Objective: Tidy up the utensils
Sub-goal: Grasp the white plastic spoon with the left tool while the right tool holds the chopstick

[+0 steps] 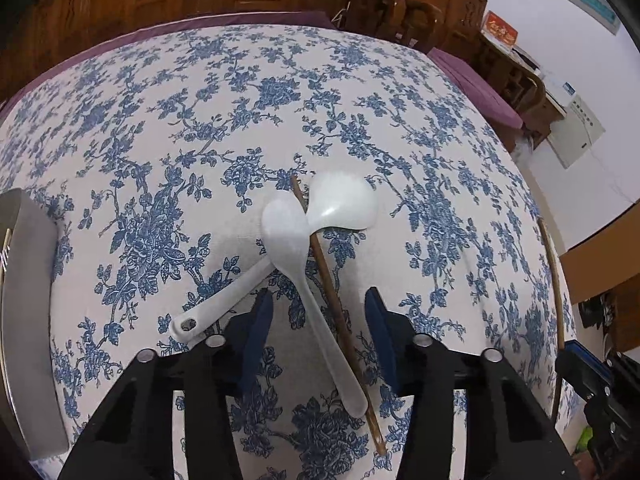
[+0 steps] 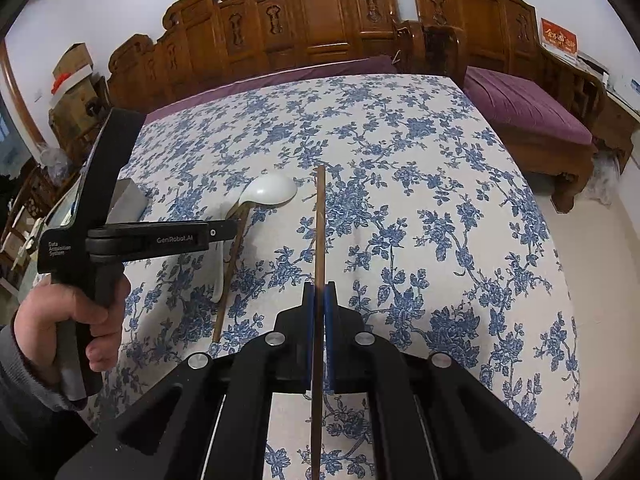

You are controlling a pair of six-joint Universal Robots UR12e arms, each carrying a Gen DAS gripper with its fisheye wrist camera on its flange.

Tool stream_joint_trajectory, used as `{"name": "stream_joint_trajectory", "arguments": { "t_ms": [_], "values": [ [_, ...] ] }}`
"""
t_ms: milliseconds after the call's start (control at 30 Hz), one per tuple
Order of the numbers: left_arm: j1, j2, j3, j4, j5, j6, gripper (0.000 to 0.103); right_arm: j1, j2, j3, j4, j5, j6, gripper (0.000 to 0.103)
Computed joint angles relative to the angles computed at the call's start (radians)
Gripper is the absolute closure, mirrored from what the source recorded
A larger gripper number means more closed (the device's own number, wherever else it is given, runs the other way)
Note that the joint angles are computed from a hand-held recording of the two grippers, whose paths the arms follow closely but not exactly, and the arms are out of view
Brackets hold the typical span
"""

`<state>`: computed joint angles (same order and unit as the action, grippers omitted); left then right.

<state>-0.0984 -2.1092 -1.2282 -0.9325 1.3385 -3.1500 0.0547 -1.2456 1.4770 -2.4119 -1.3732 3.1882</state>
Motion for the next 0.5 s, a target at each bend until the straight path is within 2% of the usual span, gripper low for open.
{"name": "stream_joint_trajectory", "arguments": {
  "t_ms": [200,500],
  "values": [
    [0.002,-0.016,0.021,-0.037,0.029,-0.007,0.075,0.002,0.000,0.000,0.003,-0.004,-0.005,0.097],
    [-0.002,-0.024,0.031,-0.051,0.047,0.010,0.078,0.004,0.002,-0.003,0.013,-0.005,-0.011,0.097]
  ]
}}
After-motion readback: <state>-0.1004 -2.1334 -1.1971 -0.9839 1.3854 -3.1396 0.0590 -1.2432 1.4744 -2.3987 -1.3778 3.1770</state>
